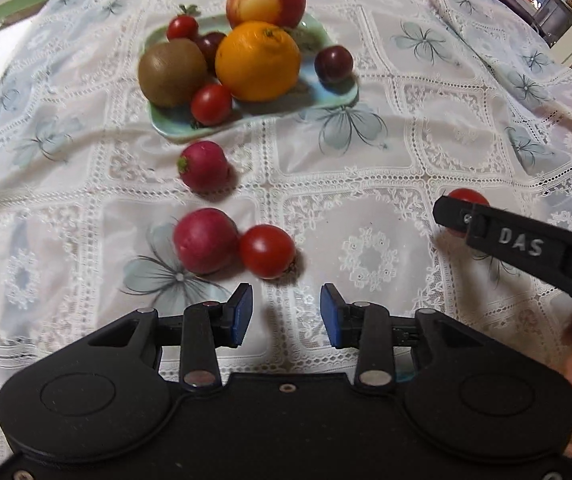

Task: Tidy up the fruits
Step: 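Grasp a red cherry tomato with the right gripper while the left grasps another red tomato, then carry both red tomatoes over the gold tray and open both grippers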

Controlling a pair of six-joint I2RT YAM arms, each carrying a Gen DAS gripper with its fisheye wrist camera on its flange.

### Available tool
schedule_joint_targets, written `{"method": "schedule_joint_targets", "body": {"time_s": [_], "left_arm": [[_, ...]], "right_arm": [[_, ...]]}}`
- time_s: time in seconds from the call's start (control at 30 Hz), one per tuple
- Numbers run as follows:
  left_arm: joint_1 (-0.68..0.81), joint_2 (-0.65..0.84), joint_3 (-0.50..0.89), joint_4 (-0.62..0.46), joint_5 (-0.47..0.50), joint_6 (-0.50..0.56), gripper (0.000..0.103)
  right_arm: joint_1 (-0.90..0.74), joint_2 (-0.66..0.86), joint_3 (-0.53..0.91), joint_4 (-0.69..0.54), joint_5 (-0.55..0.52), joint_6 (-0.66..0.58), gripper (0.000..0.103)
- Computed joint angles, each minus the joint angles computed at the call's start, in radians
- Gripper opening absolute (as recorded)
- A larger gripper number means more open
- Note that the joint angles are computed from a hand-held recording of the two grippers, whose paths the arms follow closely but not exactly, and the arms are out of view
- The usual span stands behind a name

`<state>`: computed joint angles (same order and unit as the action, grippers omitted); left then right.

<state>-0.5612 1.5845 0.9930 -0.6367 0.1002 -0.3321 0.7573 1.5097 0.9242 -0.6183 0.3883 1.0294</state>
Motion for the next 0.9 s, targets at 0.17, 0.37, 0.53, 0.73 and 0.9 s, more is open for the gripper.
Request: {"method": "schedule_joint_targets", "body": {"time_s": [0.17, 0.37, 0.53, 0.73, 0.9], "left_arm": [[-0.010, 0.056, 0.009, 0.050, -0.041, -0.033, 0.046], [0.002, 0.062, -0.006, 0.131, -0.063, -0.030, 0.046], [0.000, 0.092, 0.026, 0.126, -0.069, -0.028, 0.046], [-0.038, 0.104, 0.035, 0.111, -0.125, -0.023, 0.046], [-0.056, 0.123, 0.043, 0.116, -0.154, -0.041, 0.040]], "right_arm": [[-0.002, -0.004, -0.008, 0.012, -0.002, 0.010, 0.036], [0.001, 0.003, -0.013, 0.019, -0.010, 0.009, 0.036], [0.003, 0.011, -0.009, 0.021, -0.010, 0.004, 0.036], [0.003, 0.013, -0.008, 0.015, -0.009, 0.003, 0.036], [0.005, 0.021, -0.006, 0.014, -0.011, 0.002, 0.036]]}}
